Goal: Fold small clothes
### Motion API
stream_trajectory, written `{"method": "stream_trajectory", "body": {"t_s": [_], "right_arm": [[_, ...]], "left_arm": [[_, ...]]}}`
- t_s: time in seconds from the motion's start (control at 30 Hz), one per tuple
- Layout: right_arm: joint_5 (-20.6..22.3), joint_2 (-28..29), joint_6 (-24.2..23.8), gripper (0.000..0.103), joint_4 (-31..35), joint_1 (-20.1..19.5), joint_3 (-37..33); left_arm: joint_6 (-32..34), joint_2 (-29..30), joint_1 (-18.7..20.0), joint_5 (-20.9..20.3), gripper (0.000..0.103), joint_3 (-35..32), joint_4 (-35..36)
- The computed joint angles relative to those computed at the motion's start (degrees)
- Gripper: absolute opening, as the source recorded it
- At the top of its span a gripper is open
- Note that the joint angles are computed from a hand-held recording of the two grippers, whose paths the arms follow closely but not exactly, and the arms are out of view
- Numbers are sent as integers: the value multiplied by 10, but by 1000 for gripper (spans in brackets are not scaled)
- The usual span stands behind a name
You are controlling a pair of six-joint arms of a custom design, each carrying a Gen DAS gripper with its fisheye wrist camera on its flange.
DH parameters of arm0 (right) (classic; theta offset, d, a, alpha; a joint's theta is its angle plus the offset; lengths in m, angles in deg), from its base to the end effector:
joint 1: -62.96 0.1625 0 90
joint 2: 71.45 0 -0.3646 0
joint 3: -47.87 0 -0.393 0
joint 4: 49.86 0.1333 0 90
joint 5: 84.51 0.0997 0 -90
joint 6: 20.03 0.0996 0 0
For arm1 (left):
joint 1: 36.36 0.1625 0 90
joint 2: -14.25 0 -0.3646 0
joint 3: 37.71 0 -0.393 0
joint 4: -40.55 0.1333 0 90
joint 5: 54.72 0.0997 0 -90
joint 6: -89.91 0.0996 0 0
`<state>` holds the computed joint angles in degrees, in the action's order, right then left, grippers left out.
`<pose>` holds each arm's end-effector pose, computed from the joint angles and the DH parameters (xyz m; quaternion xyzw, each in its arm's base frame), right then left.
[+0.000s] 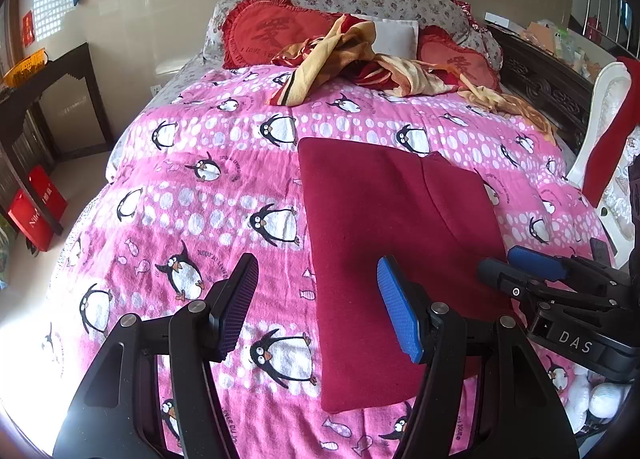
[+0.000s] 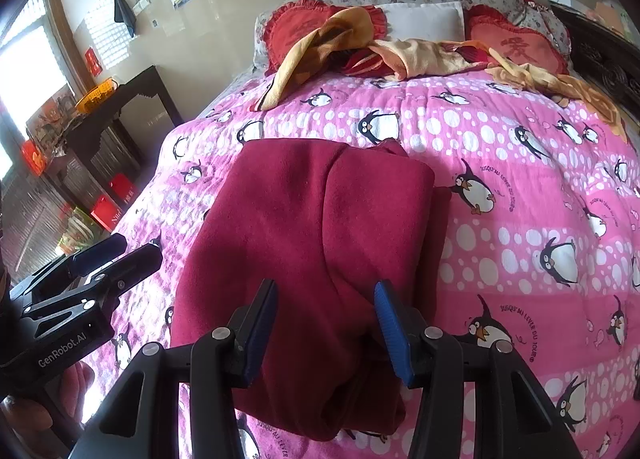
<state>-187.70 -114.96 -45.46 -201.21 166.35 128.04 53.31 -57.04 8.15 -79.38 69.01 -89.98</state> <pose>0.2722 -0.6659 0.1324 0.2993 -0.9234 0.1994 0.1338 -0.2283 -0.5383 0.2475 0.0412 0.8403 -0.3824 0.3821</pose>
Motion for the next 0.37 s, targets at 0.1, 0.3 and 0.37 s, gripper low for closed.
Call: {"method": "stream_trajectory", "body": {"t_s": [0.1, 0.3, 0.37], "right_arm": [[0, 0, 0, 48, 0, 0, -1], [-1, 2, 1, 48, 1, -1, -1], [-1, 3, 0, 48, 2, -2, -3]], "left_arm": [[2, -1, 0, -1, 62, 1, -3], [5, -1, 3, -2, 62, 2, -11], [9, -2, 8, -9, 62, 2, -15]]}}
